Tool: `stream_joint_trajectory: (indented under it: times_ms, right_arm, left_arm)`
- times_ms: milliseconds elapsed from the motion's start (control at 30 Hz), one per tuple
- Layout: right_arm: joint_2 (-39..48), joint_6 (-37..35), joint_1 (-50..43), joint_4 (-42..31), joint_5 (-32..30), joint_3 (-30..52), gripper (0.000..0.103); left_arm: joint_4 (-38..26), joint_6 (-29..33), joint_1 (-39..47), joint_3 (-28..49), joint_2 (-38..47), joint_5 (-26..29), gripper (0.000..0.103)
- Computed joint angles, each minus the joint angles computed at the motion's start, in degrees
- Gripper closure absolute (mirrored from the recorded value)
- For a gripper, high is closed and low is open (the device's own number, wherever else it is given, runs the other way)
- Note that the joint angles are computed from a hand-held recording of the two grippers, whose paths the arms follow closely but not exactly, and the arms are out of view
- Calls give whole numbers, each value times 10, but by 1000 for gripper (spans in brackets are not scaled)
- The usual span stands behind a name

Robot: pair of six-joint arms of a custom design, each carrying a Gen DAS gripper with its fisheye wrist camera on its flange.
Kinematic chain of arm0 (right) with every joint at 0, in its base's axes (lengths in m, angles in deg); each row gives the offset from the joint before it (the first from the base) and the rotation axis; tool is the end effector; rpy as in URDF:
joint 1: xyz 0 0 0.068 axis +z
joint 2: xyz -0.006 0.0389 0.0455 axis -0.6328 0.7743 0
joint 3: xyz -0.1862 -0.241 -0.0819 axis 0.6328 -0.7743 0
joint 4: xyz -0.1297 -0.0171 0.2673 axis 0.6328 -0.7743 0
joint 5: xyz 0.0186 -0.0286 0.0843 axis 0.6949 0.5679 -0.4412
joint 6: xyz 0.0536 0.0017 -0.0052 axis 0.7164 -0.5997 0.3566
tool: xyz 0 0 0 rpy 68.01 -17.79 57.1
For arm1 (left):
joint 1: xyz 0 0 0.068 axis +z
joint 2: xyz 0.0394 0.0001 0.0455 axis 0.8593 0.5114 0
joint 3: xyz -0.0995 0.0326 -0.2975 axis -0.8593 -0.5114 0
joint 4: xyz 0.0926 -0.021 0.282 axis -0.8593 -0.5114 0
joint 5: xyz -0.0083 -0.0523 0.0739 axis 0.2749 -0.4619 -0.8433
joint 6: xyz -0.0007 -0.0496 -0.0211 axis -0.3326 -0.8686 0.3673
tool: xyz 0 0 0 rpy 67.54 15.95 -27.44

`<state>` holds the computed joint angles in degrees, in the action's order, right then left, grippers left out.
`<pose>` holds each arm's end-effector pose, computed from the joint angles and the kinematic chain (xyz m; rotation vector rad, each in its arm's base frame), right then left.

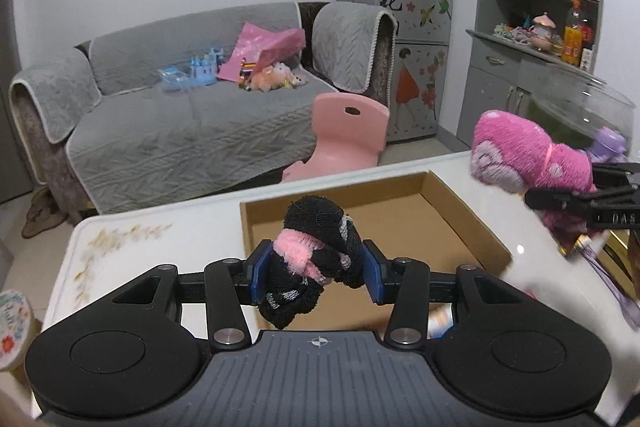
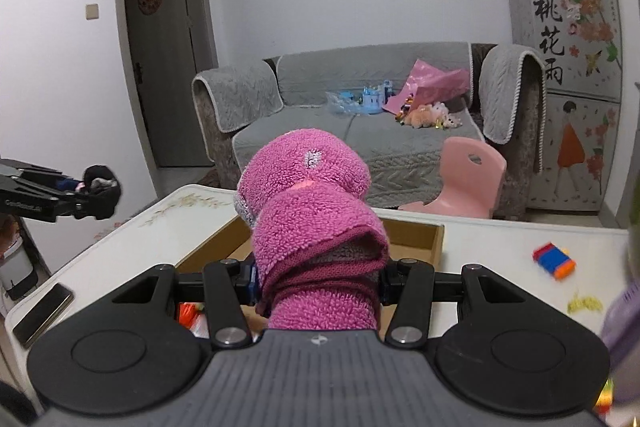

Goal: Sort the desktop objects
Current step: 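Carry both socks over the cardboard tray and open both grippers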

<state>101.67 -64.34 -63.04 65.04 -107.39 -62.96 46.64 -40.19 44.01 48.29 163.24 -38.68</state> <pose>0.2471 -0.0835 0.1334 -0.2645 2.0289 0.3412 0.3137 -0.0906 0.1789 0.5150 2.1364 -0.2314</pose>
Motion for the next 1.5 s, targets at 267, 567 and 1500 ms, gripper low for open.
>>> stream_joint_trajectory:
  times_ms: [267,567,1500]
  right_arm:
    - [154,31,118,29,114,93,57]
    - [295,57,193,13,196,207,57]
    - [320,99,243,-39,287,259,28]
  left_arm:
    - [5,-8,-22,187,243,-30,50]
    - [-31,-12,-17,334,406,-55,50]
    - [-17,-38,-12,328,406,-105,22]
